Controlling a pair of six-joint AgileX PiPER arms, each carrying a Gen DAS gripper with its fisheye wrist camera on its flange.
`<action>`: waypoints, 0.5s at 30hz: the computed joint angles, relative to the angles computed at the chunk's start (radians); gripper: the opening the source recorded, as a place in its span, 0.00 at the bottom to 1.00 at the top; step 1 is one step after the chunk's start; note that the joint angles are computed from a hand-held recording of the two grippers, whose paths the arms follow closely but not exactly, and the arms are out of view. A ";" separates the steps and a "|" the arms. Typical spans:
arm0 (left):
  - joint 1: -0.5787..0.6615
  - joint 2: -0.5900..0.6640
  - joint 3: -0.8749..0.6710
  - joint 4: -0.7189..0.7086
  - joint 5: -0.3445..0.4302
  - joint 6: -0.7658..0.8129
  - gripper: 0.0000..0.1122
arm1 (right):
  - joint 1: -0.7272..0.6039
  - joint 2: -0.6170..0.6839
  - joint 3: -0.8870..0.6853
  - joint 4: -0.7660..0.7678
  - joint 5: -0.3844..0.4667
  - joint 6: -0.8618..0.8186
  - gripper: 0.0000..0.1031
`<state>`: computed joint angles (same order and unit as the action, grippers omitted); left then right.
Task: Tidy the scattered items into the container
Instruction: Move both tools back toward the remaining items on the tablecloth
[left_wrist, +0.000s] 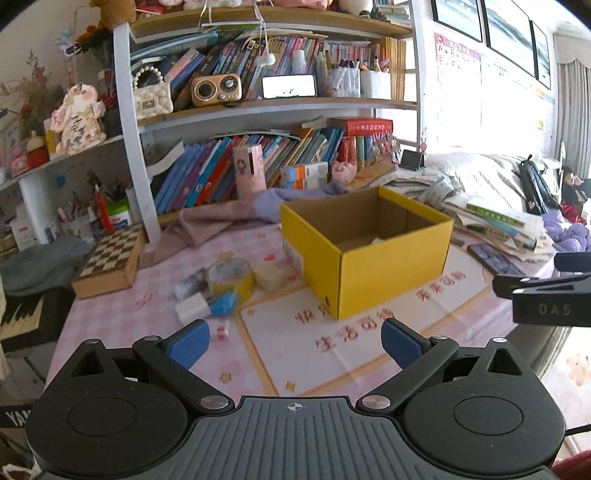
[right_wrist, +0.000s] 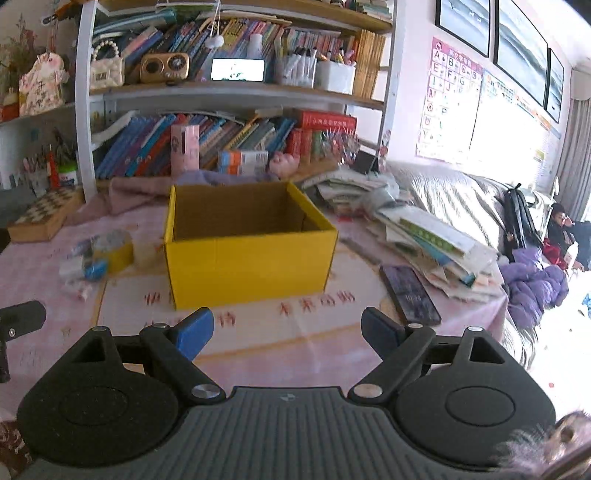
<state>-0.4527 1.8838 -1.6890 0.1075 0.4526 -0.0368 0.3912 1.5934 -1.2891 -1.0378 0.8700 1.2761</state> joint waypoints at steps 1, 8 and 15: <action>0.000 -0.010 0.021 0.000 -0.001 0.001 0.90 | 0.013 -0.008 0.014 0.000 0.010 0.008 0.85; 0.011 -0.072 0.139 0.035 -0.016 -0.052 0.90 | 0.068 -0.009 0.059 -0.020 0.029 0.017 0.85; 0.051 -0.095 0.207 0.124 -0.035 -0.174 0.90 | 0.081 0.038 0.035 -0.013 -0.020 -0.036 0.85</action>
